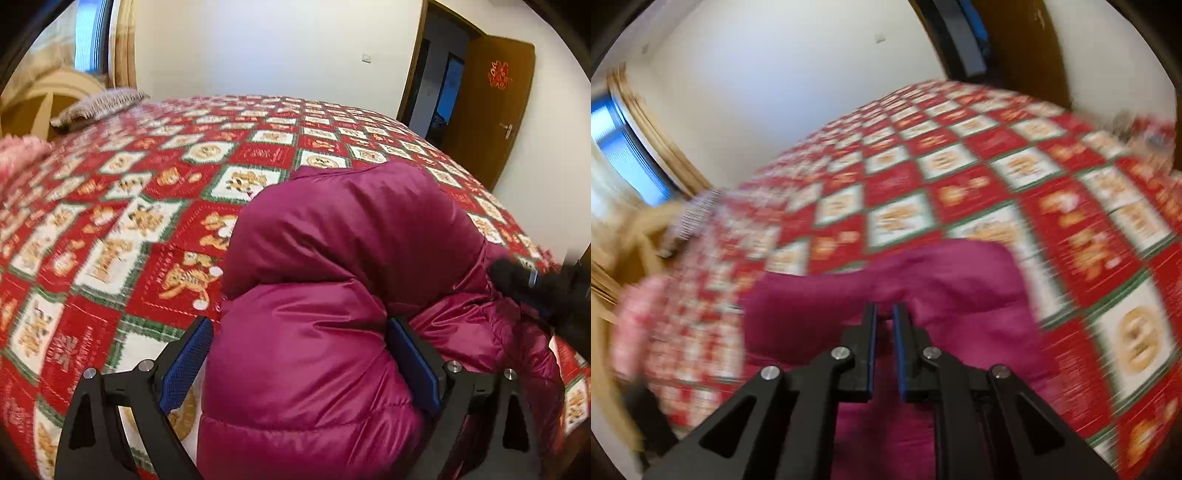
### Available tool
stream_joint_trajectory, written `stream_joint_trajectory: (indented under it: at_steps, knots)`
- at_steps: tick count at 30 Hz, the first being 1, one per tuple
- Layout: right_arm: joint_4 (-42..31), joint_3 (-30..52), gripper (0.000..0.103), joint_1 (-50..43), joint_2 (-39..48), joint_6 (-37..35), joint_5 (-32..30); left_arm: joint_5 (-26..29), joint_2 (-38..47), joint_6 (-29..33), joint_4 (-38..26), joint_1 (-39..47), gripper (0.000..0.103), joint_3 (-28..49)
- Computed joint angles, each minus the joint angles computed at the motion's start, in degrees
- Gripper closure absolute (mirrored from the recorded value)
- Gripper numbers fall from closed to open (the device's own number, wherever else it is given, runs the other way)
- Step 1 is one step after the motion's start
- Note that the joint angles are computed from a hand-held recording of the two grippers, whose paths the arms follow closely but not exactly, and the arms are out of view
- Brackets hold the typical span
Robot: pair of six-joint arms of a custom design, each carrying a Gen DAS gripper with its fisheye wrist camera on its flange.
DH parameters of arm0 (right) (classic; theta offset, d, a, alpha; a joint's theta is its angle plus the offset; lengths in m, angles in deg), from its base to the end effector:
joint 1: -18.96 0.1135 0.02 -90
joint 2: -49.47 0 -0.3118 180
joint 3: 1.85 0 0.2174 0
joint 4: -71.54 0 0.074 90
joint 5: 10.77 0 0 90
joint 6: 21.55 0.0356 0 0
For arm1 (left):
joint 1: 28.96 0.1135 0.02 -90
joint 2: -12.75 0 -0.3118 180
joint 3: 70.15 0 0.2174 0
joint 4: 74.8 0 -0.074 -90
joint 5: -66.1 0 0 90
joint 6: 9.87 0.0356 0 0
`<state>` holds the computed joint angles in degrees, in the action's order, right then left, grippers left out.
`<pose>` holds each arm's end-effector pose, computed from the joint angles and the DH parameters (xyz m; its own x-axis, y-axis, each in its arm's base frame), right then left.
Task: Fold large clothes
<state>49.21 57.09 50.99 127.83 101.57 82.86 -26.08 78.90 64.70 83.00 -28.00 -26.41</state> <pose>0.2079 0.1274 0.2737 -0.7401 0.1802 -0.6479 -0.1013 0.9226 0.3723 0.1729 0.0043 0.2388 -0.6652 -0.2771 -0.6934 -0.2291 0.9596 -0.1637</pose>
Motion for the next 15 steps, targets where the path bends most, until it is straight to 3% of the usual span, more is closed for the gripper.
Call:
stream_joint_trajectory:
  at_steps: [4, 7, 11, 13, 15]
  knots:
    - [5.48, -4.63, 0.091, -6.32, 0.48, -7.44, -2.95, 1.49, 0.45, -0.58, 0.16, 0.16, 0.008, 0.13]
    - [9.85, -6.51, 0.091, -4.11, 3.04, -15.31, 1.43, 5.25, 0.11, -0.26, 0.07, 2.28, 0.008, 0.2]
    - [8.99, -5.86, 0.092, -3.83, 5.32, -16.6, 2.55, 8.26, -1.37, -0.15, -3.12, 4.72, 0.008, 2.55]
    - [8.26, -5.33, 0.092, -2.5, 6.1, -16.92, 4.89, 6.97, -2.2, 0.2, -4.5, 4.39, 0.008, 5.17]
    - [8.14, -5.38, 0.092, -2.23, 6.27, -17.0, 5.3, 1.8, -0.55, 0.8, -5.44, 1.86, 0.008, 9.16]
